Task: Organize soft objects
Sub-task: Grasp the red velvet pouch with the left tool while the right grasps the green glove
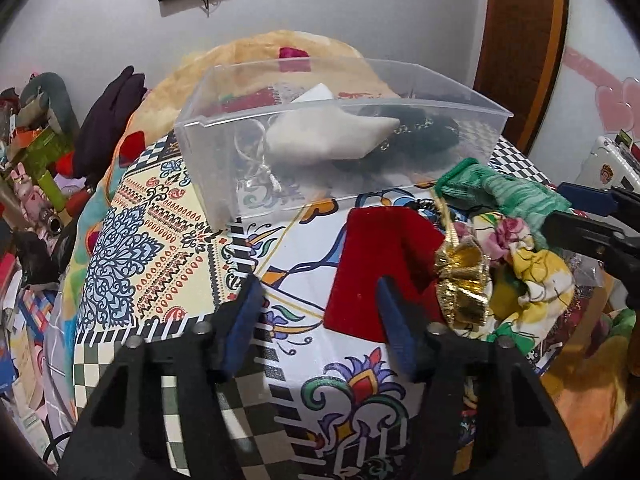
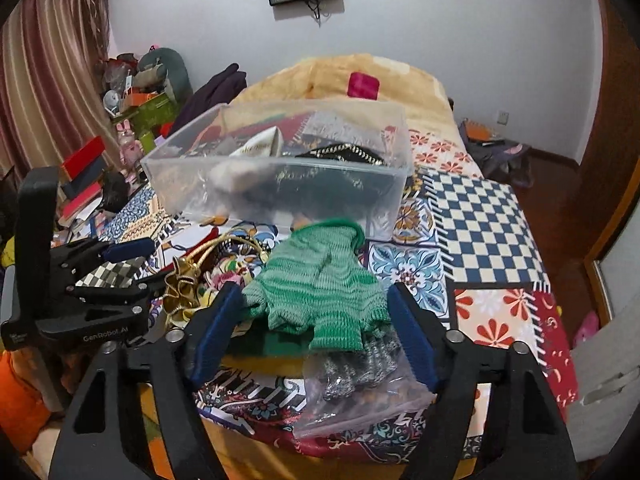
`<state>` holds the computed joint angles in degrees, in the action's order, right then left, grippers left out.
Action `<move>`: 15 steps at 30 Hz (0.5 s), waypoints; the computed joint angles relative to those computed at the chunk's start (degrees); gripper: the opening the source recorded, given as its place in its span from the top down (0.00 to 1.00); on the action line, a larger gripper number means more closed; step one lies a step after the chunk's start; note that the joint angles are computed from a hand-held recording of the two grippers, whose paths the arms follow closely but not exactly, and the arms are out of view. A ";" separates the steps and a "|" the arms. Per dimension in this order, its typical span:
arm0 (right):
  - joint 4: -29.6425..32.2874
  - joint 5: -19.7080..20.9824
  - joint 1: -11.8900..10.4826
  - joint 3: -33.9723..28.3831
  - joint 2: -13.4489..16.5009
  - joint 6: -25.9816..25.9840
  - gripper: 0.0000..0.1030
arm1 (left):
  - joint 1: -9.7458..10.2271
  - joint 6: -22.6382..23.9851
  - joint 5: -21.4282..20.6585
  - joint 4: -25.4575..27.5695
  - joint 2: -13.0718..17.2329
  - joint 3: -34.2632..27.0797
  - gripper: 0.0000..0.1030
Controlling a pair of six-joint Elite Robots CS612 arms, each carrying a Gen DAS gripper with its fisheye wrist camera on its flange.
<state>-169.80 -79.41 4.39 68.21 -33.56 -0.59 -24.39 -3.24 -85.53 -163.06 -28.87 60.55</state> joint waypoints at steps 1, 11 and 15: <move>0.01 0.11 -0.01 0.13 -0.04 -0.12 0.38 | 0.00 0.33 -0.32 -0.50 -0.07 0.25 0.59; -1.38 1.21 -0.18 0.80 -0.28 -0.22 0.78 | 0.45 -0.39 -1.60 -1.94 -0.66 1.50 0.98; -2.72 2.53 -0.43 1.18 -0.45 0.73 0.89 | 0.53 -0.85 -1.25 -4.14 -1.50 3.04 0.98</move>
<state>-172.53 -76.89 3.96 69.39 -34.00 0.14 -23.86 -4.09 -86.78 -167.20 -30.37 63.59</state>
